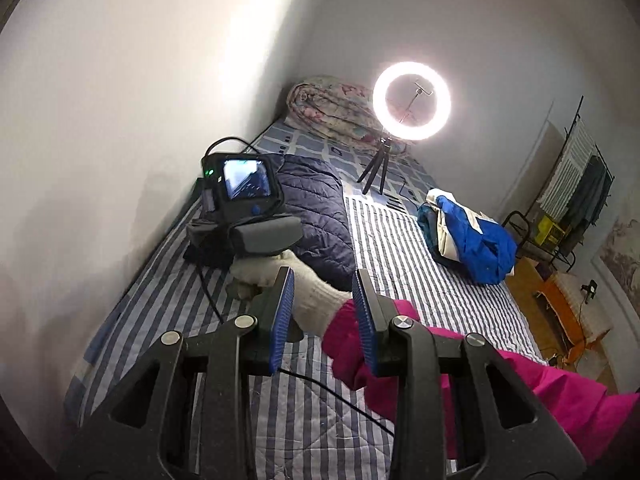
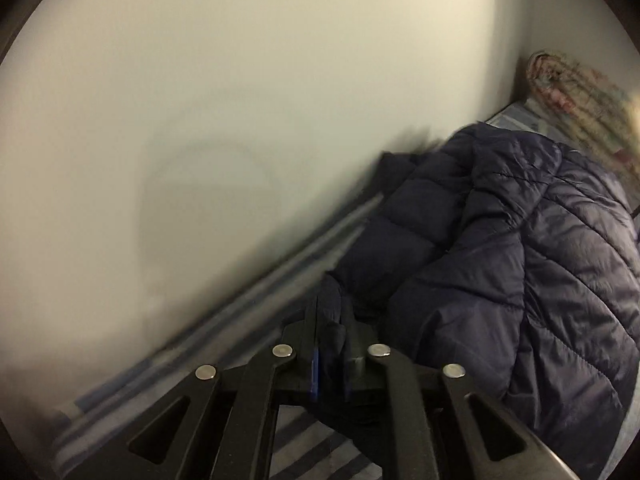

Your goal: Fold large clothes

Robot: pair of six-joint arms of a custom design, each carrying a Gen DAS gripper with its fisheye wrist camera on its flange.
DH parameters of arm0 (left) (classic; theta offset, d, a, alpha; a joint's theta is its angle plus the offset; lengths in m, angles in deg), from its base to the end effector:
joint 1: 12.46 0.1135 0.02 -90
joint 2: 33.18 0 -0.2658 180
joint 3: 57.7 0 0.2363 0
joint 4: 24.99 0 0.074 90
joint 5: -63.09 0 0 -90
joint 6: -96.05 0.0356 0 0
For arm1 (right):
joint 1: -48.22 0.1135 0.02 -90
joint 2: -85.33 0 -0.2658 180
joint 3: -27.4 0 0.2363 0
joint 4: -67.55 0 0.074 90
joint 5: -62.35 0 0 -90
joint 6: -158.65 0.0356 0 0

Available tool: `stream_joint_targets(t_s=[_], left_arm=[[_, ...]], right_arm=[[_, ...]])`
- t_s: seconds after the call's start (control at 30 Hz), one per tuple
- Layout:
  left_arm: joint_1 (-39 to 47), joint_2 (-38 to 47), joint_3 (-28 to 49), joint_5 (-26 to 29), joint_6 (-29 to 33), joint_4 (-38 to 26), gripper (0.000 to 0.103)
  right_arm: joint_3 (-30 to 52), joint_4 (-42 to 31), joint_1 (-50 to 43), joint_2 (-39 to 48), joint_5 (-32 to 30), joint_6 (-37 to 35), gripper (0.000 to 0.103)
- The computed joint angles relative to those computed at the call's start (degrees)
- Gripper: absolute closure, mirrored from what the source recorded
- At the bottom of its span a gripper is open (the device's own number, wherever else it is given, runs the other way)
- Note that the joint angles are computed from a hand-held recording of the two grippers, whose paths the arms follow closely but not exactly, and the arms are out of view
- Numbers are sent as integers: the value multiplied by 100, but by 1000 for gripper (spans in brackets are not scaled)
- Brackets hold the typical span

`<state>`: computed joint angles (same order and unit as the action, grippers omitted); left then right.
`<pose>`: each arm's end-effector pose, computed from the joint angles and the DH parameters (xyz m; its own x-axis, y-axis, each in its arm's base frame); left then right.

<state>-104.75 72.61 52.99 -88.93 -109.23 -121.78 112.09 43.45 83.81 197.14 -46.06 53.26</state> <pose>0.0184 -0.3258 0.2988 -0.4399 -0.3832 -0.8122 -0.1636 0.9235 -0.3471 0.3160 0.2399 0.1685 -0.4220 -0.6116 -0.6692 -0.8557 0.5125 0.0711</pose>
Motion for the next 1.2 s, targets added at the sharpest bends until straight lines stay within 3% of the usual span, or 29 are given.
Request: stream_joint_targets(t_s=[0.03,0.1,0.23,0.4,0.53,0.7,0.8,0.93,1.03,1.2], left_arm=[[-5,43,49,-14,-16,-59,73],[-22,85,102,-13,-96,-186,73],[-20,104,101,19,-304,-318,73],[235,185,70,261,48,-134,73],[654,-113,-413,626,542,463,73],[1647,-508,-897,976,1996,1285,73],[2514,-402,-910,1112,3618,1968,73],[3610,15,-754,1287,5442,3051,73],[4236,437,-608,1473,6303,3598,73],[4997,789,-622,1792,6881,4101,73]], right_arm=[[-33,-36,-28,-125,-87,32,64],[-121,-155,-233,-411,-569,36,56],[-271,-337,-907,-892,-1498,156,53],[-382,-796,-2029,-1322,-1685,-215,53],[-217,-1222,-3119,-1313,-1916,-746,53],[770,-1802,-4083,-351,-2440,-784,47],[1333,-1884,-4278,326,-2560,-527,45],[1295,-1656,-4316,512,-2365,-565,47],[1263,-1298,-4227,490,-2213,-478,62],[1760,-499,-3711,851,-1922,81,65]])
